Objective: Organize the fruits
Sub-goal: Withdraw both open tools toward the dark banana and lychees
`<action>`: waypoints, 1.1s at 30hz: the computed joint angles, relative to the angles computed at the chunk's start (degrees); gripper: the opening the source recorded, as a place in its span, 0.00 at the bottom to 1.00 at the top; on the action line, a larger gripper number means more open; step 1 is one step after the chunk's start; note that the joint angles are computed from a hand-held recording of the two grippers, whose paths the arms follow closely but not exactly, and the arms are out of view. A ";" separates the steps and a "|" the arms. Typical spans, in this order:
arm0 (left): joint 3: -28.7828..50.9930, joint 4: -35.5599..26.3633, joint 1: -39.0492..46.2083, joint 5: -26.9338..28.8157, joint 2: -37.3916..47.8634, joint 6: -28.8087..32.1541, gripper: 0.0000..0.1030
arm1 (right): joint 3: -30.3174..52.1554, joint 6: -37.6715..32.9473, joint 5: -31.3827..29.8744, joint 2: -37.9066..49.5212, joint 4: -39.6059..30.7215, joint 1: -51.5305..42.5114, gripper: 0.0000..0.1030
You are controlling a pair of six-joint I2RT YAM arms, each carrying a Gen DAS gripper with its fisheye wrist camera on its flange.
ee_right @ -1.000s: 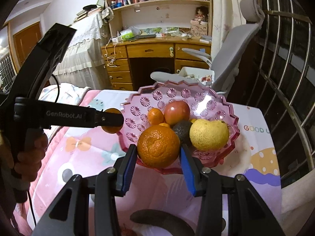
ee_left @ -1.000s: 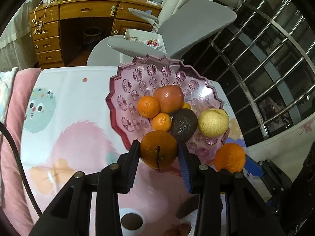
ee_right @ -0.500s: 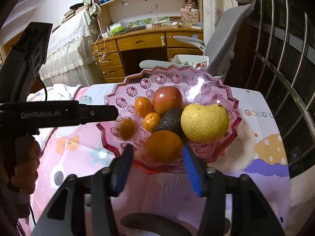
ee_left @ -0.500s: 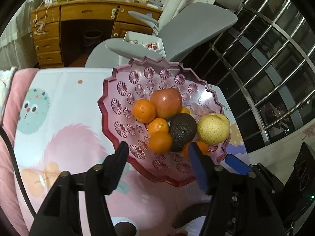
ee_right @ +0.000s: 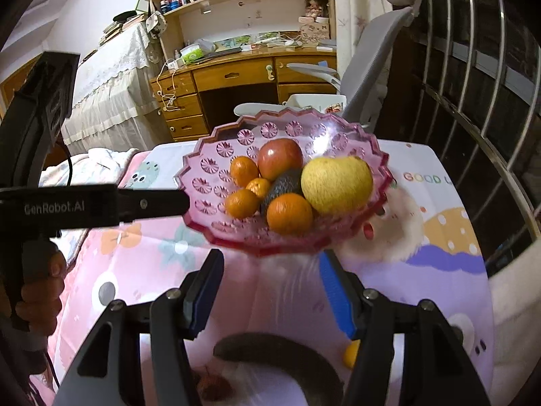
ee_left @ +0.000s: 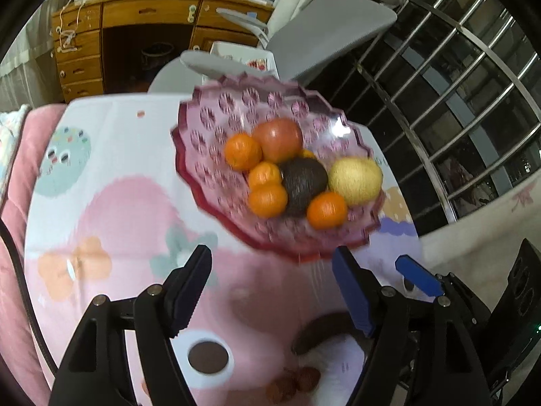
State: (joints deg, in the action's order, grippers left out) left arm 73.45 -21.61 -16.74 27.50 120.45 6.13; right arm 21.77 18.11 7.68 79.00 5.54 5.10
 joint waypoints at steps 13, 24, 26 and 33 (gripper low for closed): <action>-13.30 0.84 0.07 -0.94 -6.43 2.58 0.71 | -8.28 6.71 4.46 -12.23 -8.21 6.28 0.59; -21.68 1.42 -0.97 -5.21 -9.50 -0.78 0.71 | -11.41 1.00 -0.47 -17.53 -13.90 4.85 0.59; -22.81 1.43 -1.32 -6.27 -9.86 -1.60 0.71 | -11.78 -0.81 -1.36 -17.96 -14.50 4.26 0.59; -26.60 3.08 -1.68 -8.63 -9.56 -6.81 0.71 | -11.60 -11.15 -5.45 -15.13 -13.85 -1.04 0.59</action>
